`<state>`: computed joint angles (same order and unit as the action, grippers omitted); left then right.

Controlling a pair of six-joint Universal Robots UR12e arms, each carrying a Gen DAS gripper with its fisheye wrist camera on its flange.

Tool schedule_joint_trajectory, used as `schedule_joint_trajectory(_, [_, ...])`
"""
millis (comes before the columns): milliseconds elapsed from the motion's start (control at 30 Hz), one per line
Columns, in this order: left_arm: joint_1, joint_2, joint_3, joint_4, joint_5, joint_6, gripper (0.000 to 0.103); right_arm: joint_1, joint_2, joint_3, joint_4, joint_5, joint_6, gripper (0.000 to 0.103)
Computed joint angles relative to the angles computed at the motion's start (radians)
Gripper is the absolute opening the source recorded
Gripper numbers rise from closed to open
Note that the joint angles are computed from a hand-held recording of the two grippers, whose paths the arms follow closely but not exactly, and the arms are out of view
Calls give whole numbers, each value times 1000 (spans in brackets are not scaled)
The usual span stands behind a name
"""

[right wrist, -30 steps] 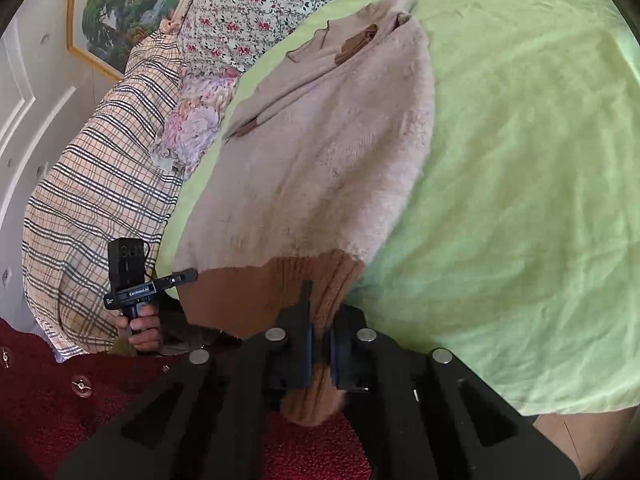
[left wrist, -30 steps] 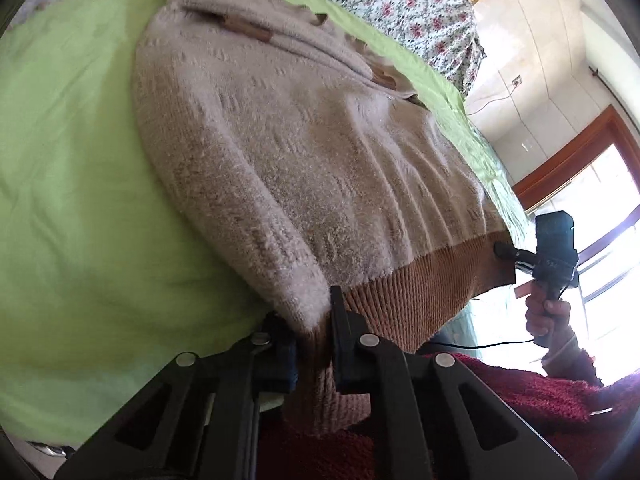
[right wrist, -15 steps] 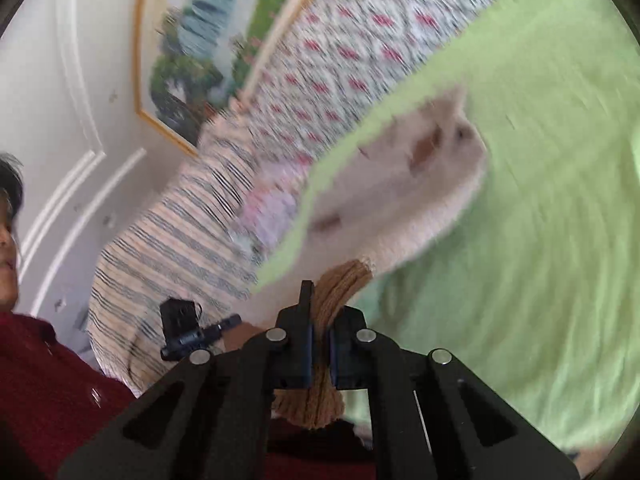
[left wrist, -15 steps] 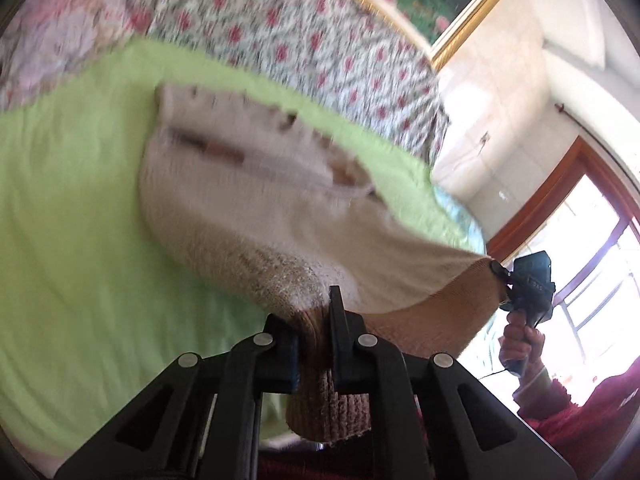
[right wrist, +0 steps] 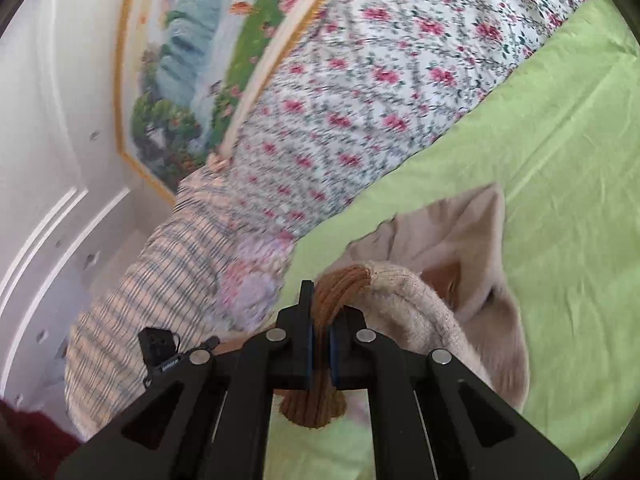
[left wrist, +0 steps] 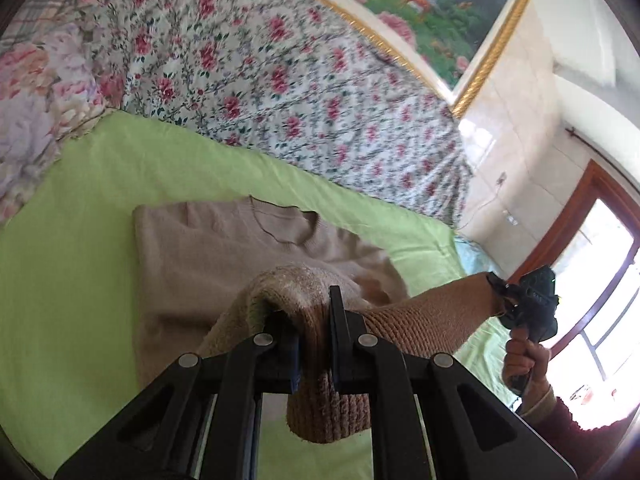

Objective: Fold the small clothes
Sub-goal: 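Lift the hem and fold it up toward the collar with both grippers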

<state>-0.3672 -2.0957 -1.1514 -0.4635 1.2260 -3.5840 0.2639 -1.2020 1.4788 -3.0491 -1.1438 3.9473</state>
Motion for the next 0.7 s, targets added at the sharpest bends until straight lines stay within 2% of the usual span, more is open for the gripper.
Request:
schedule_joint_trajectory(133, [23,-108,147,-106,-11,-31,9,-5,81,-121,144,-50,-28,7])
schedule_joint_trajectory(300, [41,-205,268,-213,-13,-66,9,-10,177,-247,315,-96,-45,7])
schedule_joint_trajectory(433, [49,-275,357,-303,-12,-65,11,-14,226,-304,417,-118,-49,7])
schedule_joint_trajectory(567, [64,-296,362,-325,-67,-115,15,-17,242,-315,475,-119,-34,12])
schedule_joint_trajectory(600, [67,-288,341,-302,-80,-126,16,-20,238,-306,470,-111,-21,13])
schedule_joint_trajectory(667, [70,-262,286,-251,-104,-144,20,-24,220,-273,423,-106,8,23])
schedule_joint_trajectory(700, [68,-241,252,-229,-104,-139,26,-25,208,-254,395,-108,19,28])
